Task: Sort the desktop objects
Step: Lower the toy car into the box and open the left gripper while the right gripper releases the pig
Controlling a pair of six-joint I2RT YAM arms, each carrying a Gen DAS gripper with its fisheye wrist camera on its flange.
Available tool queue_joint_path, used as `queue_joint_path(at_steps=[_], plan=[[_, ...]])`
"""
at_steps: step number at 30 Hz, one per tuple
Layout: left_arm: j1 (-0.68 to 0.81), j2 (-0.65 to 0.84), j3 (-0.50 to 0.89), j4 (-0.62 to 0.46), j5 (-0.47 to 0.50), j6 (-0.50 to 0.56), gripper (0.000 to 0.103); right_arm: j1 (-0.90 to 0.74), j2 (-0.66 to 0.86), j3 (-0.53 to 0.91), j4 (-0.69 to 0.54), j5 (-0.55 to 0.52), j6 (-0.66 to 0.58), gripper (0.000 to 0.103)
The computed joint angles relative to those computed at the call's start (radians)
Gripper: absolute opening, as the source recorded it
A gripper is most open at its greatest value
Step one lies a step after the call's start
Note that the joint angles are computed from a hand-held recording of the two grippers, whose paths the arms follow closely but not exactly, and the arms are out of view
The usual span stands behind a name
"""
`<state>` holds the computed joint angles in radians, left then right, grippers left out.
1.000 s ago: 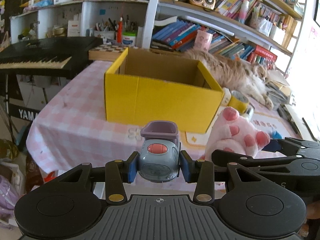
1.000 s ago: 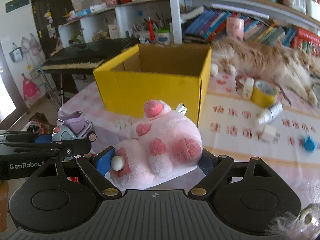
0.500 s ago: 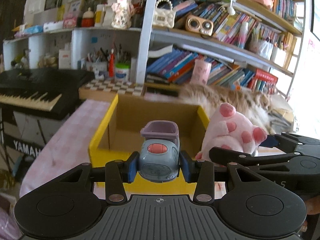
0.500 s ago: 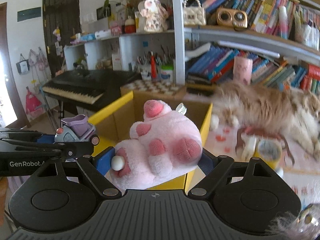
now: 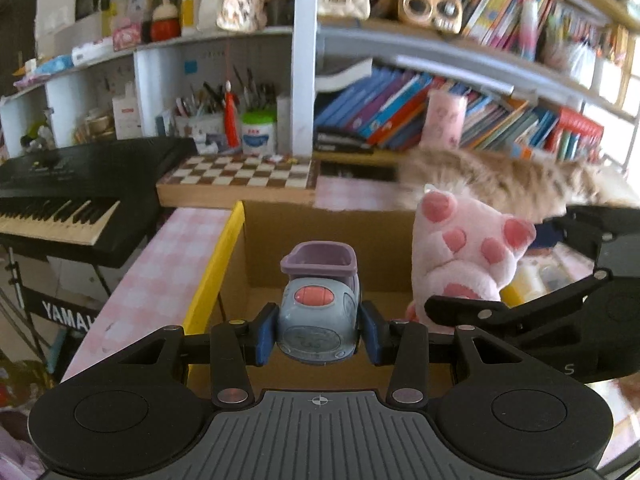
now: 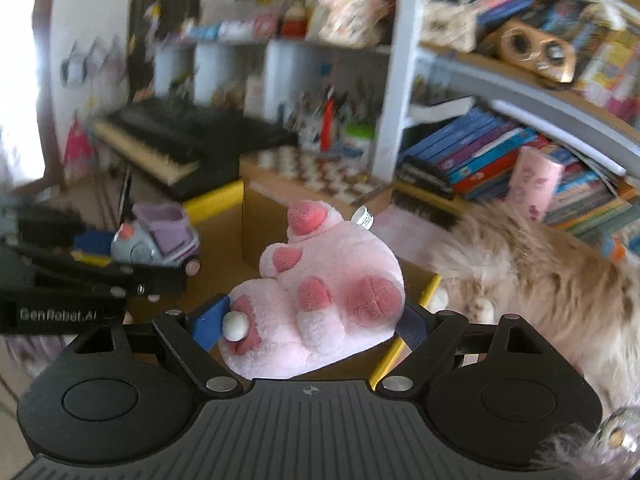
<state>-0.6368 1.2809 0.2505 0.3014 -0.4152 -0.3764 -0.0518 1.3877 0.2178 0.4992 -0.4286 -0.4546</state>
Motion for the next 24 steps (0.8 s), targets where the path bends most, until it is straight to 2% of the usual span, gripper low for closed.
queue_joint_path(at_steps=[3, 7, 10, 15, 21, 23, 24], plan=[[0.06, 0.124, 0.055, 0.045, 0.064, 0.046, 0.042, 0.031, 0.149, 0.117, -0.044, 0.031, -0.114, 0.085], [0.087, 0.232, 0.135, 0.041, 0.097, 0.097, 0.042, 0.085, 0.287, 0.251, -0.14, 0.08, -0.3, 0.085], [0.105, 0.305, 0.206, -0.001, 0.119, 0.131, 0.042, 0.122, 0.355, 0.318, -0.196, 0.119, -0.379, 0.085], [0.116, 0.371, 0.263, -0.043, 0.123, 0.159, 0.042, 0.163, 0.428, 0.391, -0.235, 0.171, -0.46, 0.085], [0.106, 0.361, 0.285, -0.103, 0.105, 0.159, 0.046, 0.186, 0.452, 0.421, -0.274, 0.198, -0.494, 0.087], [0.105, 0.353, 0.285, -0.113, 0.104, 0.147, 0.057, 0.191, 0.452, 0.428, -0.289, 0.204, -0.505, 0.088], [0.098, 0.343, 0.281, -0.113, 0.092, 0.143, 0.059, 0.191, 0.45, 0.428, -0.291, 0.204, -0.507, 0.089]])
